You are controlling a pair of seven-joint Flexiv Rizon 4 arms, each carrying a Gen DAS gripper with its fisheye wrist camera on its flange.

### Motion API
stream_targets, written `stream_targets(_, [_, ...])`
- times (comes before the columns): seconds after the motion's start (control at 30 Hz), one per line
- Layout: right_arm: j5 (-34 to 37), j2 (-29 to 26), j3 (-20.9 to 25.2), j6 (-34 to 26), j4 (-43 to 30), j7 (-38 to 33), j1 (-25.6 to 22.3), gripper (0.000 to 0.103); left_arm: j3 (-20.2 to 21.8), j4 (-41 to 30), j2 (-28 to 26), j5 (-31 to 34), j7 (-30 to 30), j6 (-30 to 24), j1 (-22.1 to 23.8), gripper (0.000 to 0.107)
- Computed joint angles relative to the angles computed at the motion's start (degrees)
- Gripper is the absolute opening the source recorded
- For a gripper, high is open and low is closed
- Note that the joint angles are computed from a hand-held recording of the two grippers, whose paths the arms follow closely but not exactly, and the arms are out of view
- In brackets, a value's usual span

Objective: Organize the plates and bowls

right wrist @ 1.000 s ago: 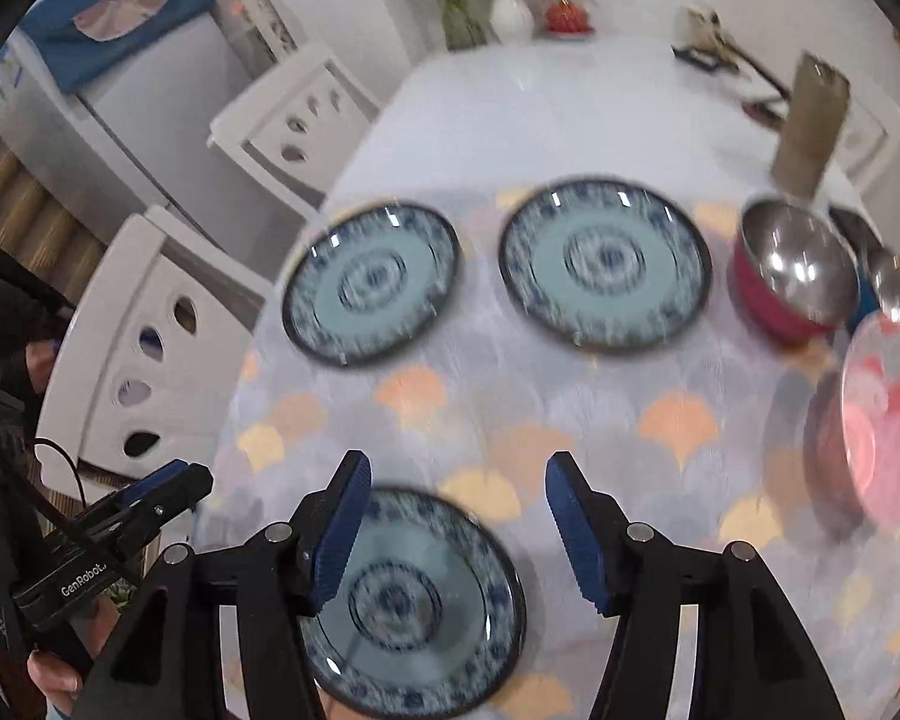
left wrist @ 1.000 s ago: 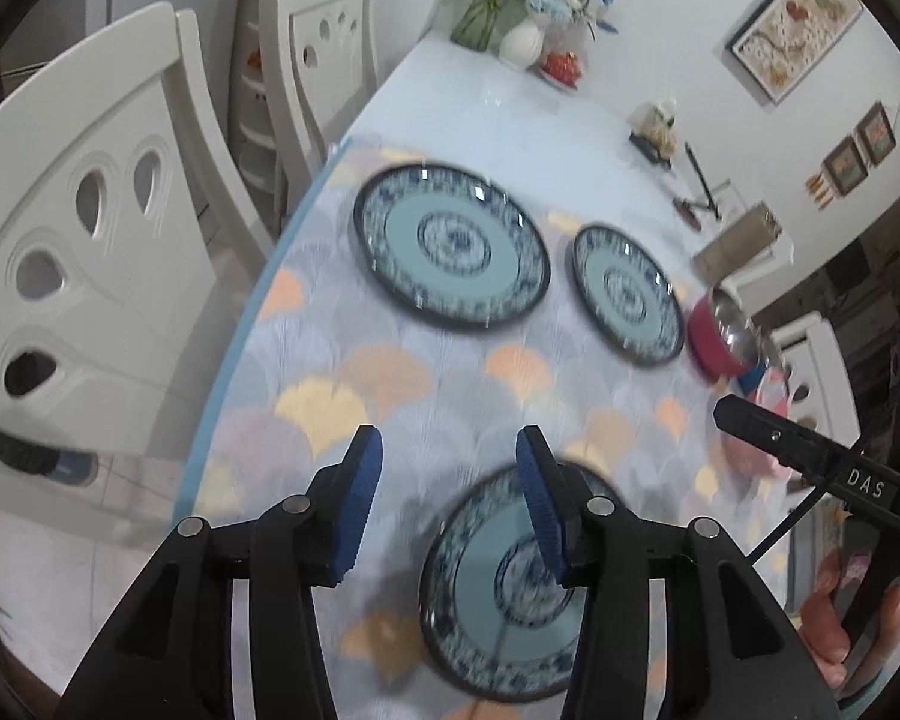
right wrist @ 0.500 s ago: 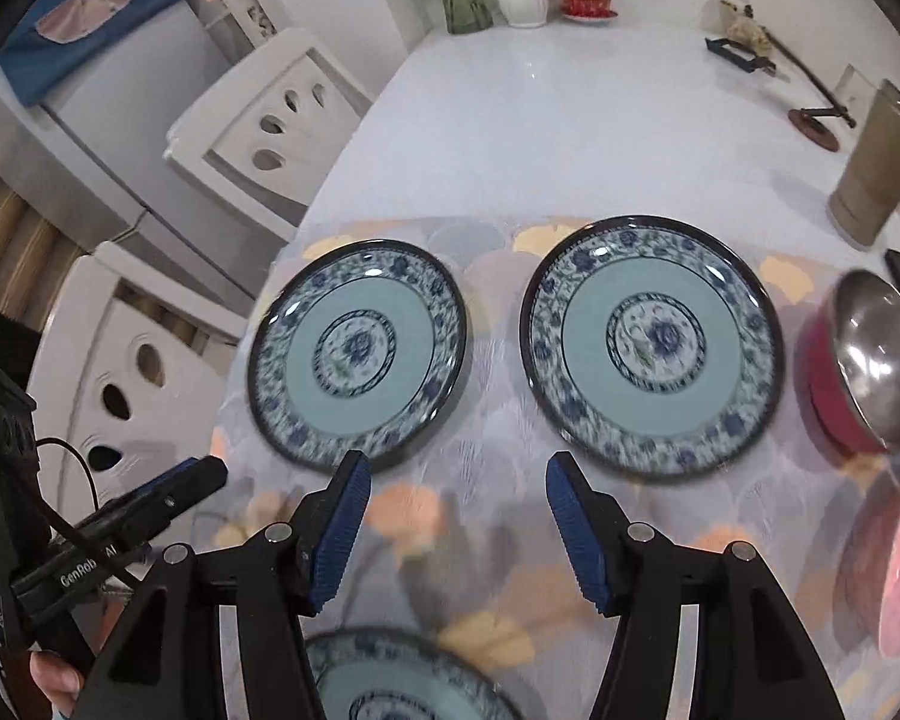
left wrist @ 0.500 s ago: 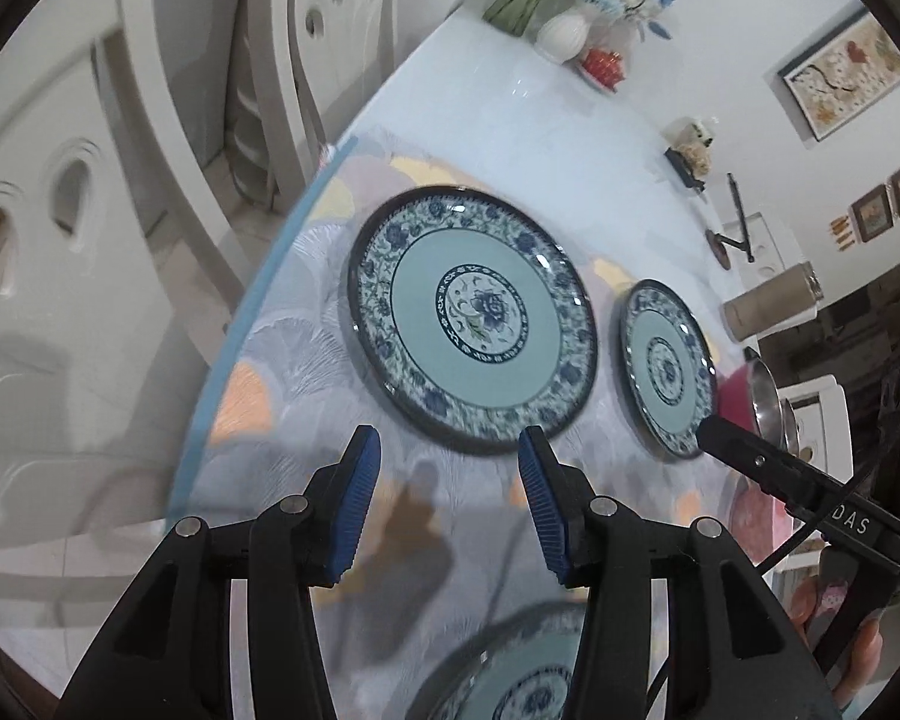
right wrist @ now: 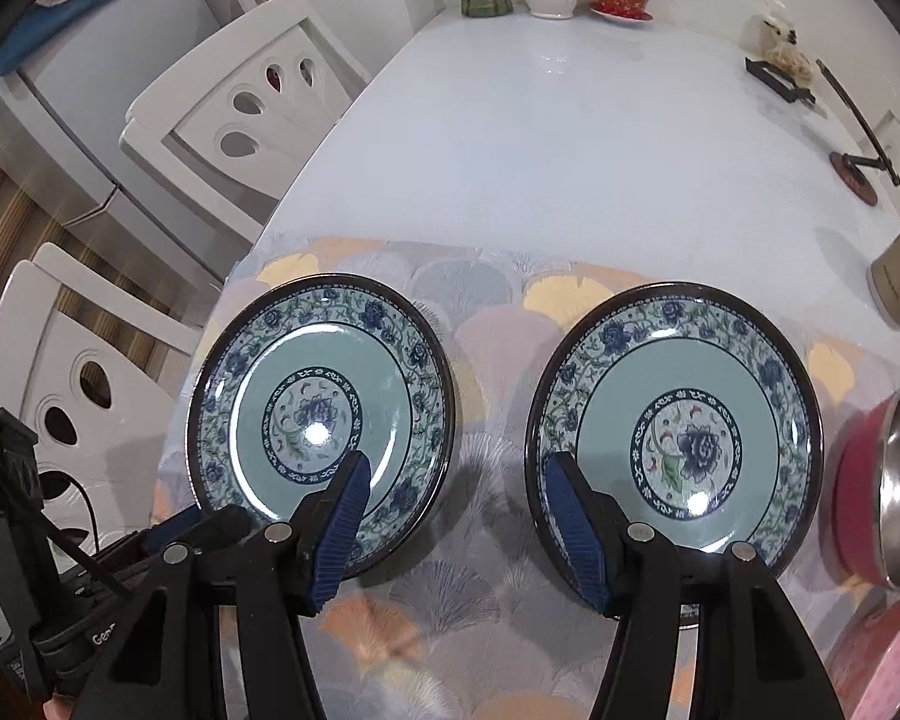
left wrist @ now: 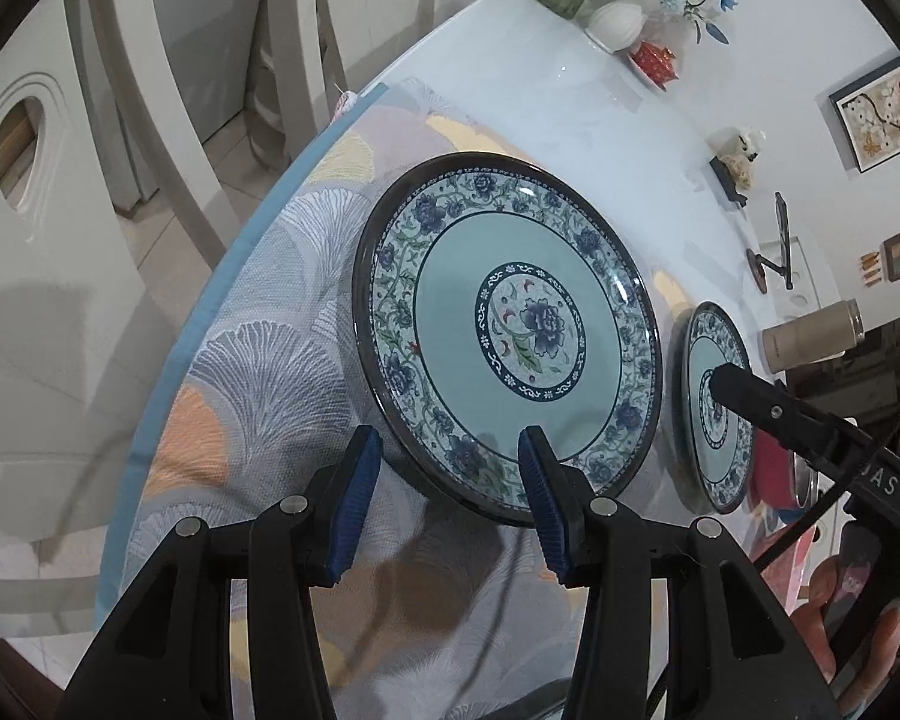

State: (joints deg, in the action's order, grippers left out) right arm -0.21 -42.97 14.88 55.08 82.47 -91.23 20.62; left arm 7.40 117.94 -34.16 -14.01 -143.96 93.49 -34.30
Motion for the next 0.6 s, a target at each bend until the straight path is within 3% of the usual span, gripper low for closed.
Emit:
stream_targets(0.3, [-2.5, -3.2, -0.6, -0.1, -3.2, -1.7, 1.7, 0.059, 2.5, -1.1, -1.0, 0.5, -0.4, -0.2, -1.9, 0.045])
stream_targets(0.6, [-1.2, -9.9, 0.6, -5.9, -13.3, -4.7, 2.4, 0.059, 4.4, -2.5, -2.1, 0.8, -0.3, -0.3, -3.0, 0.045])
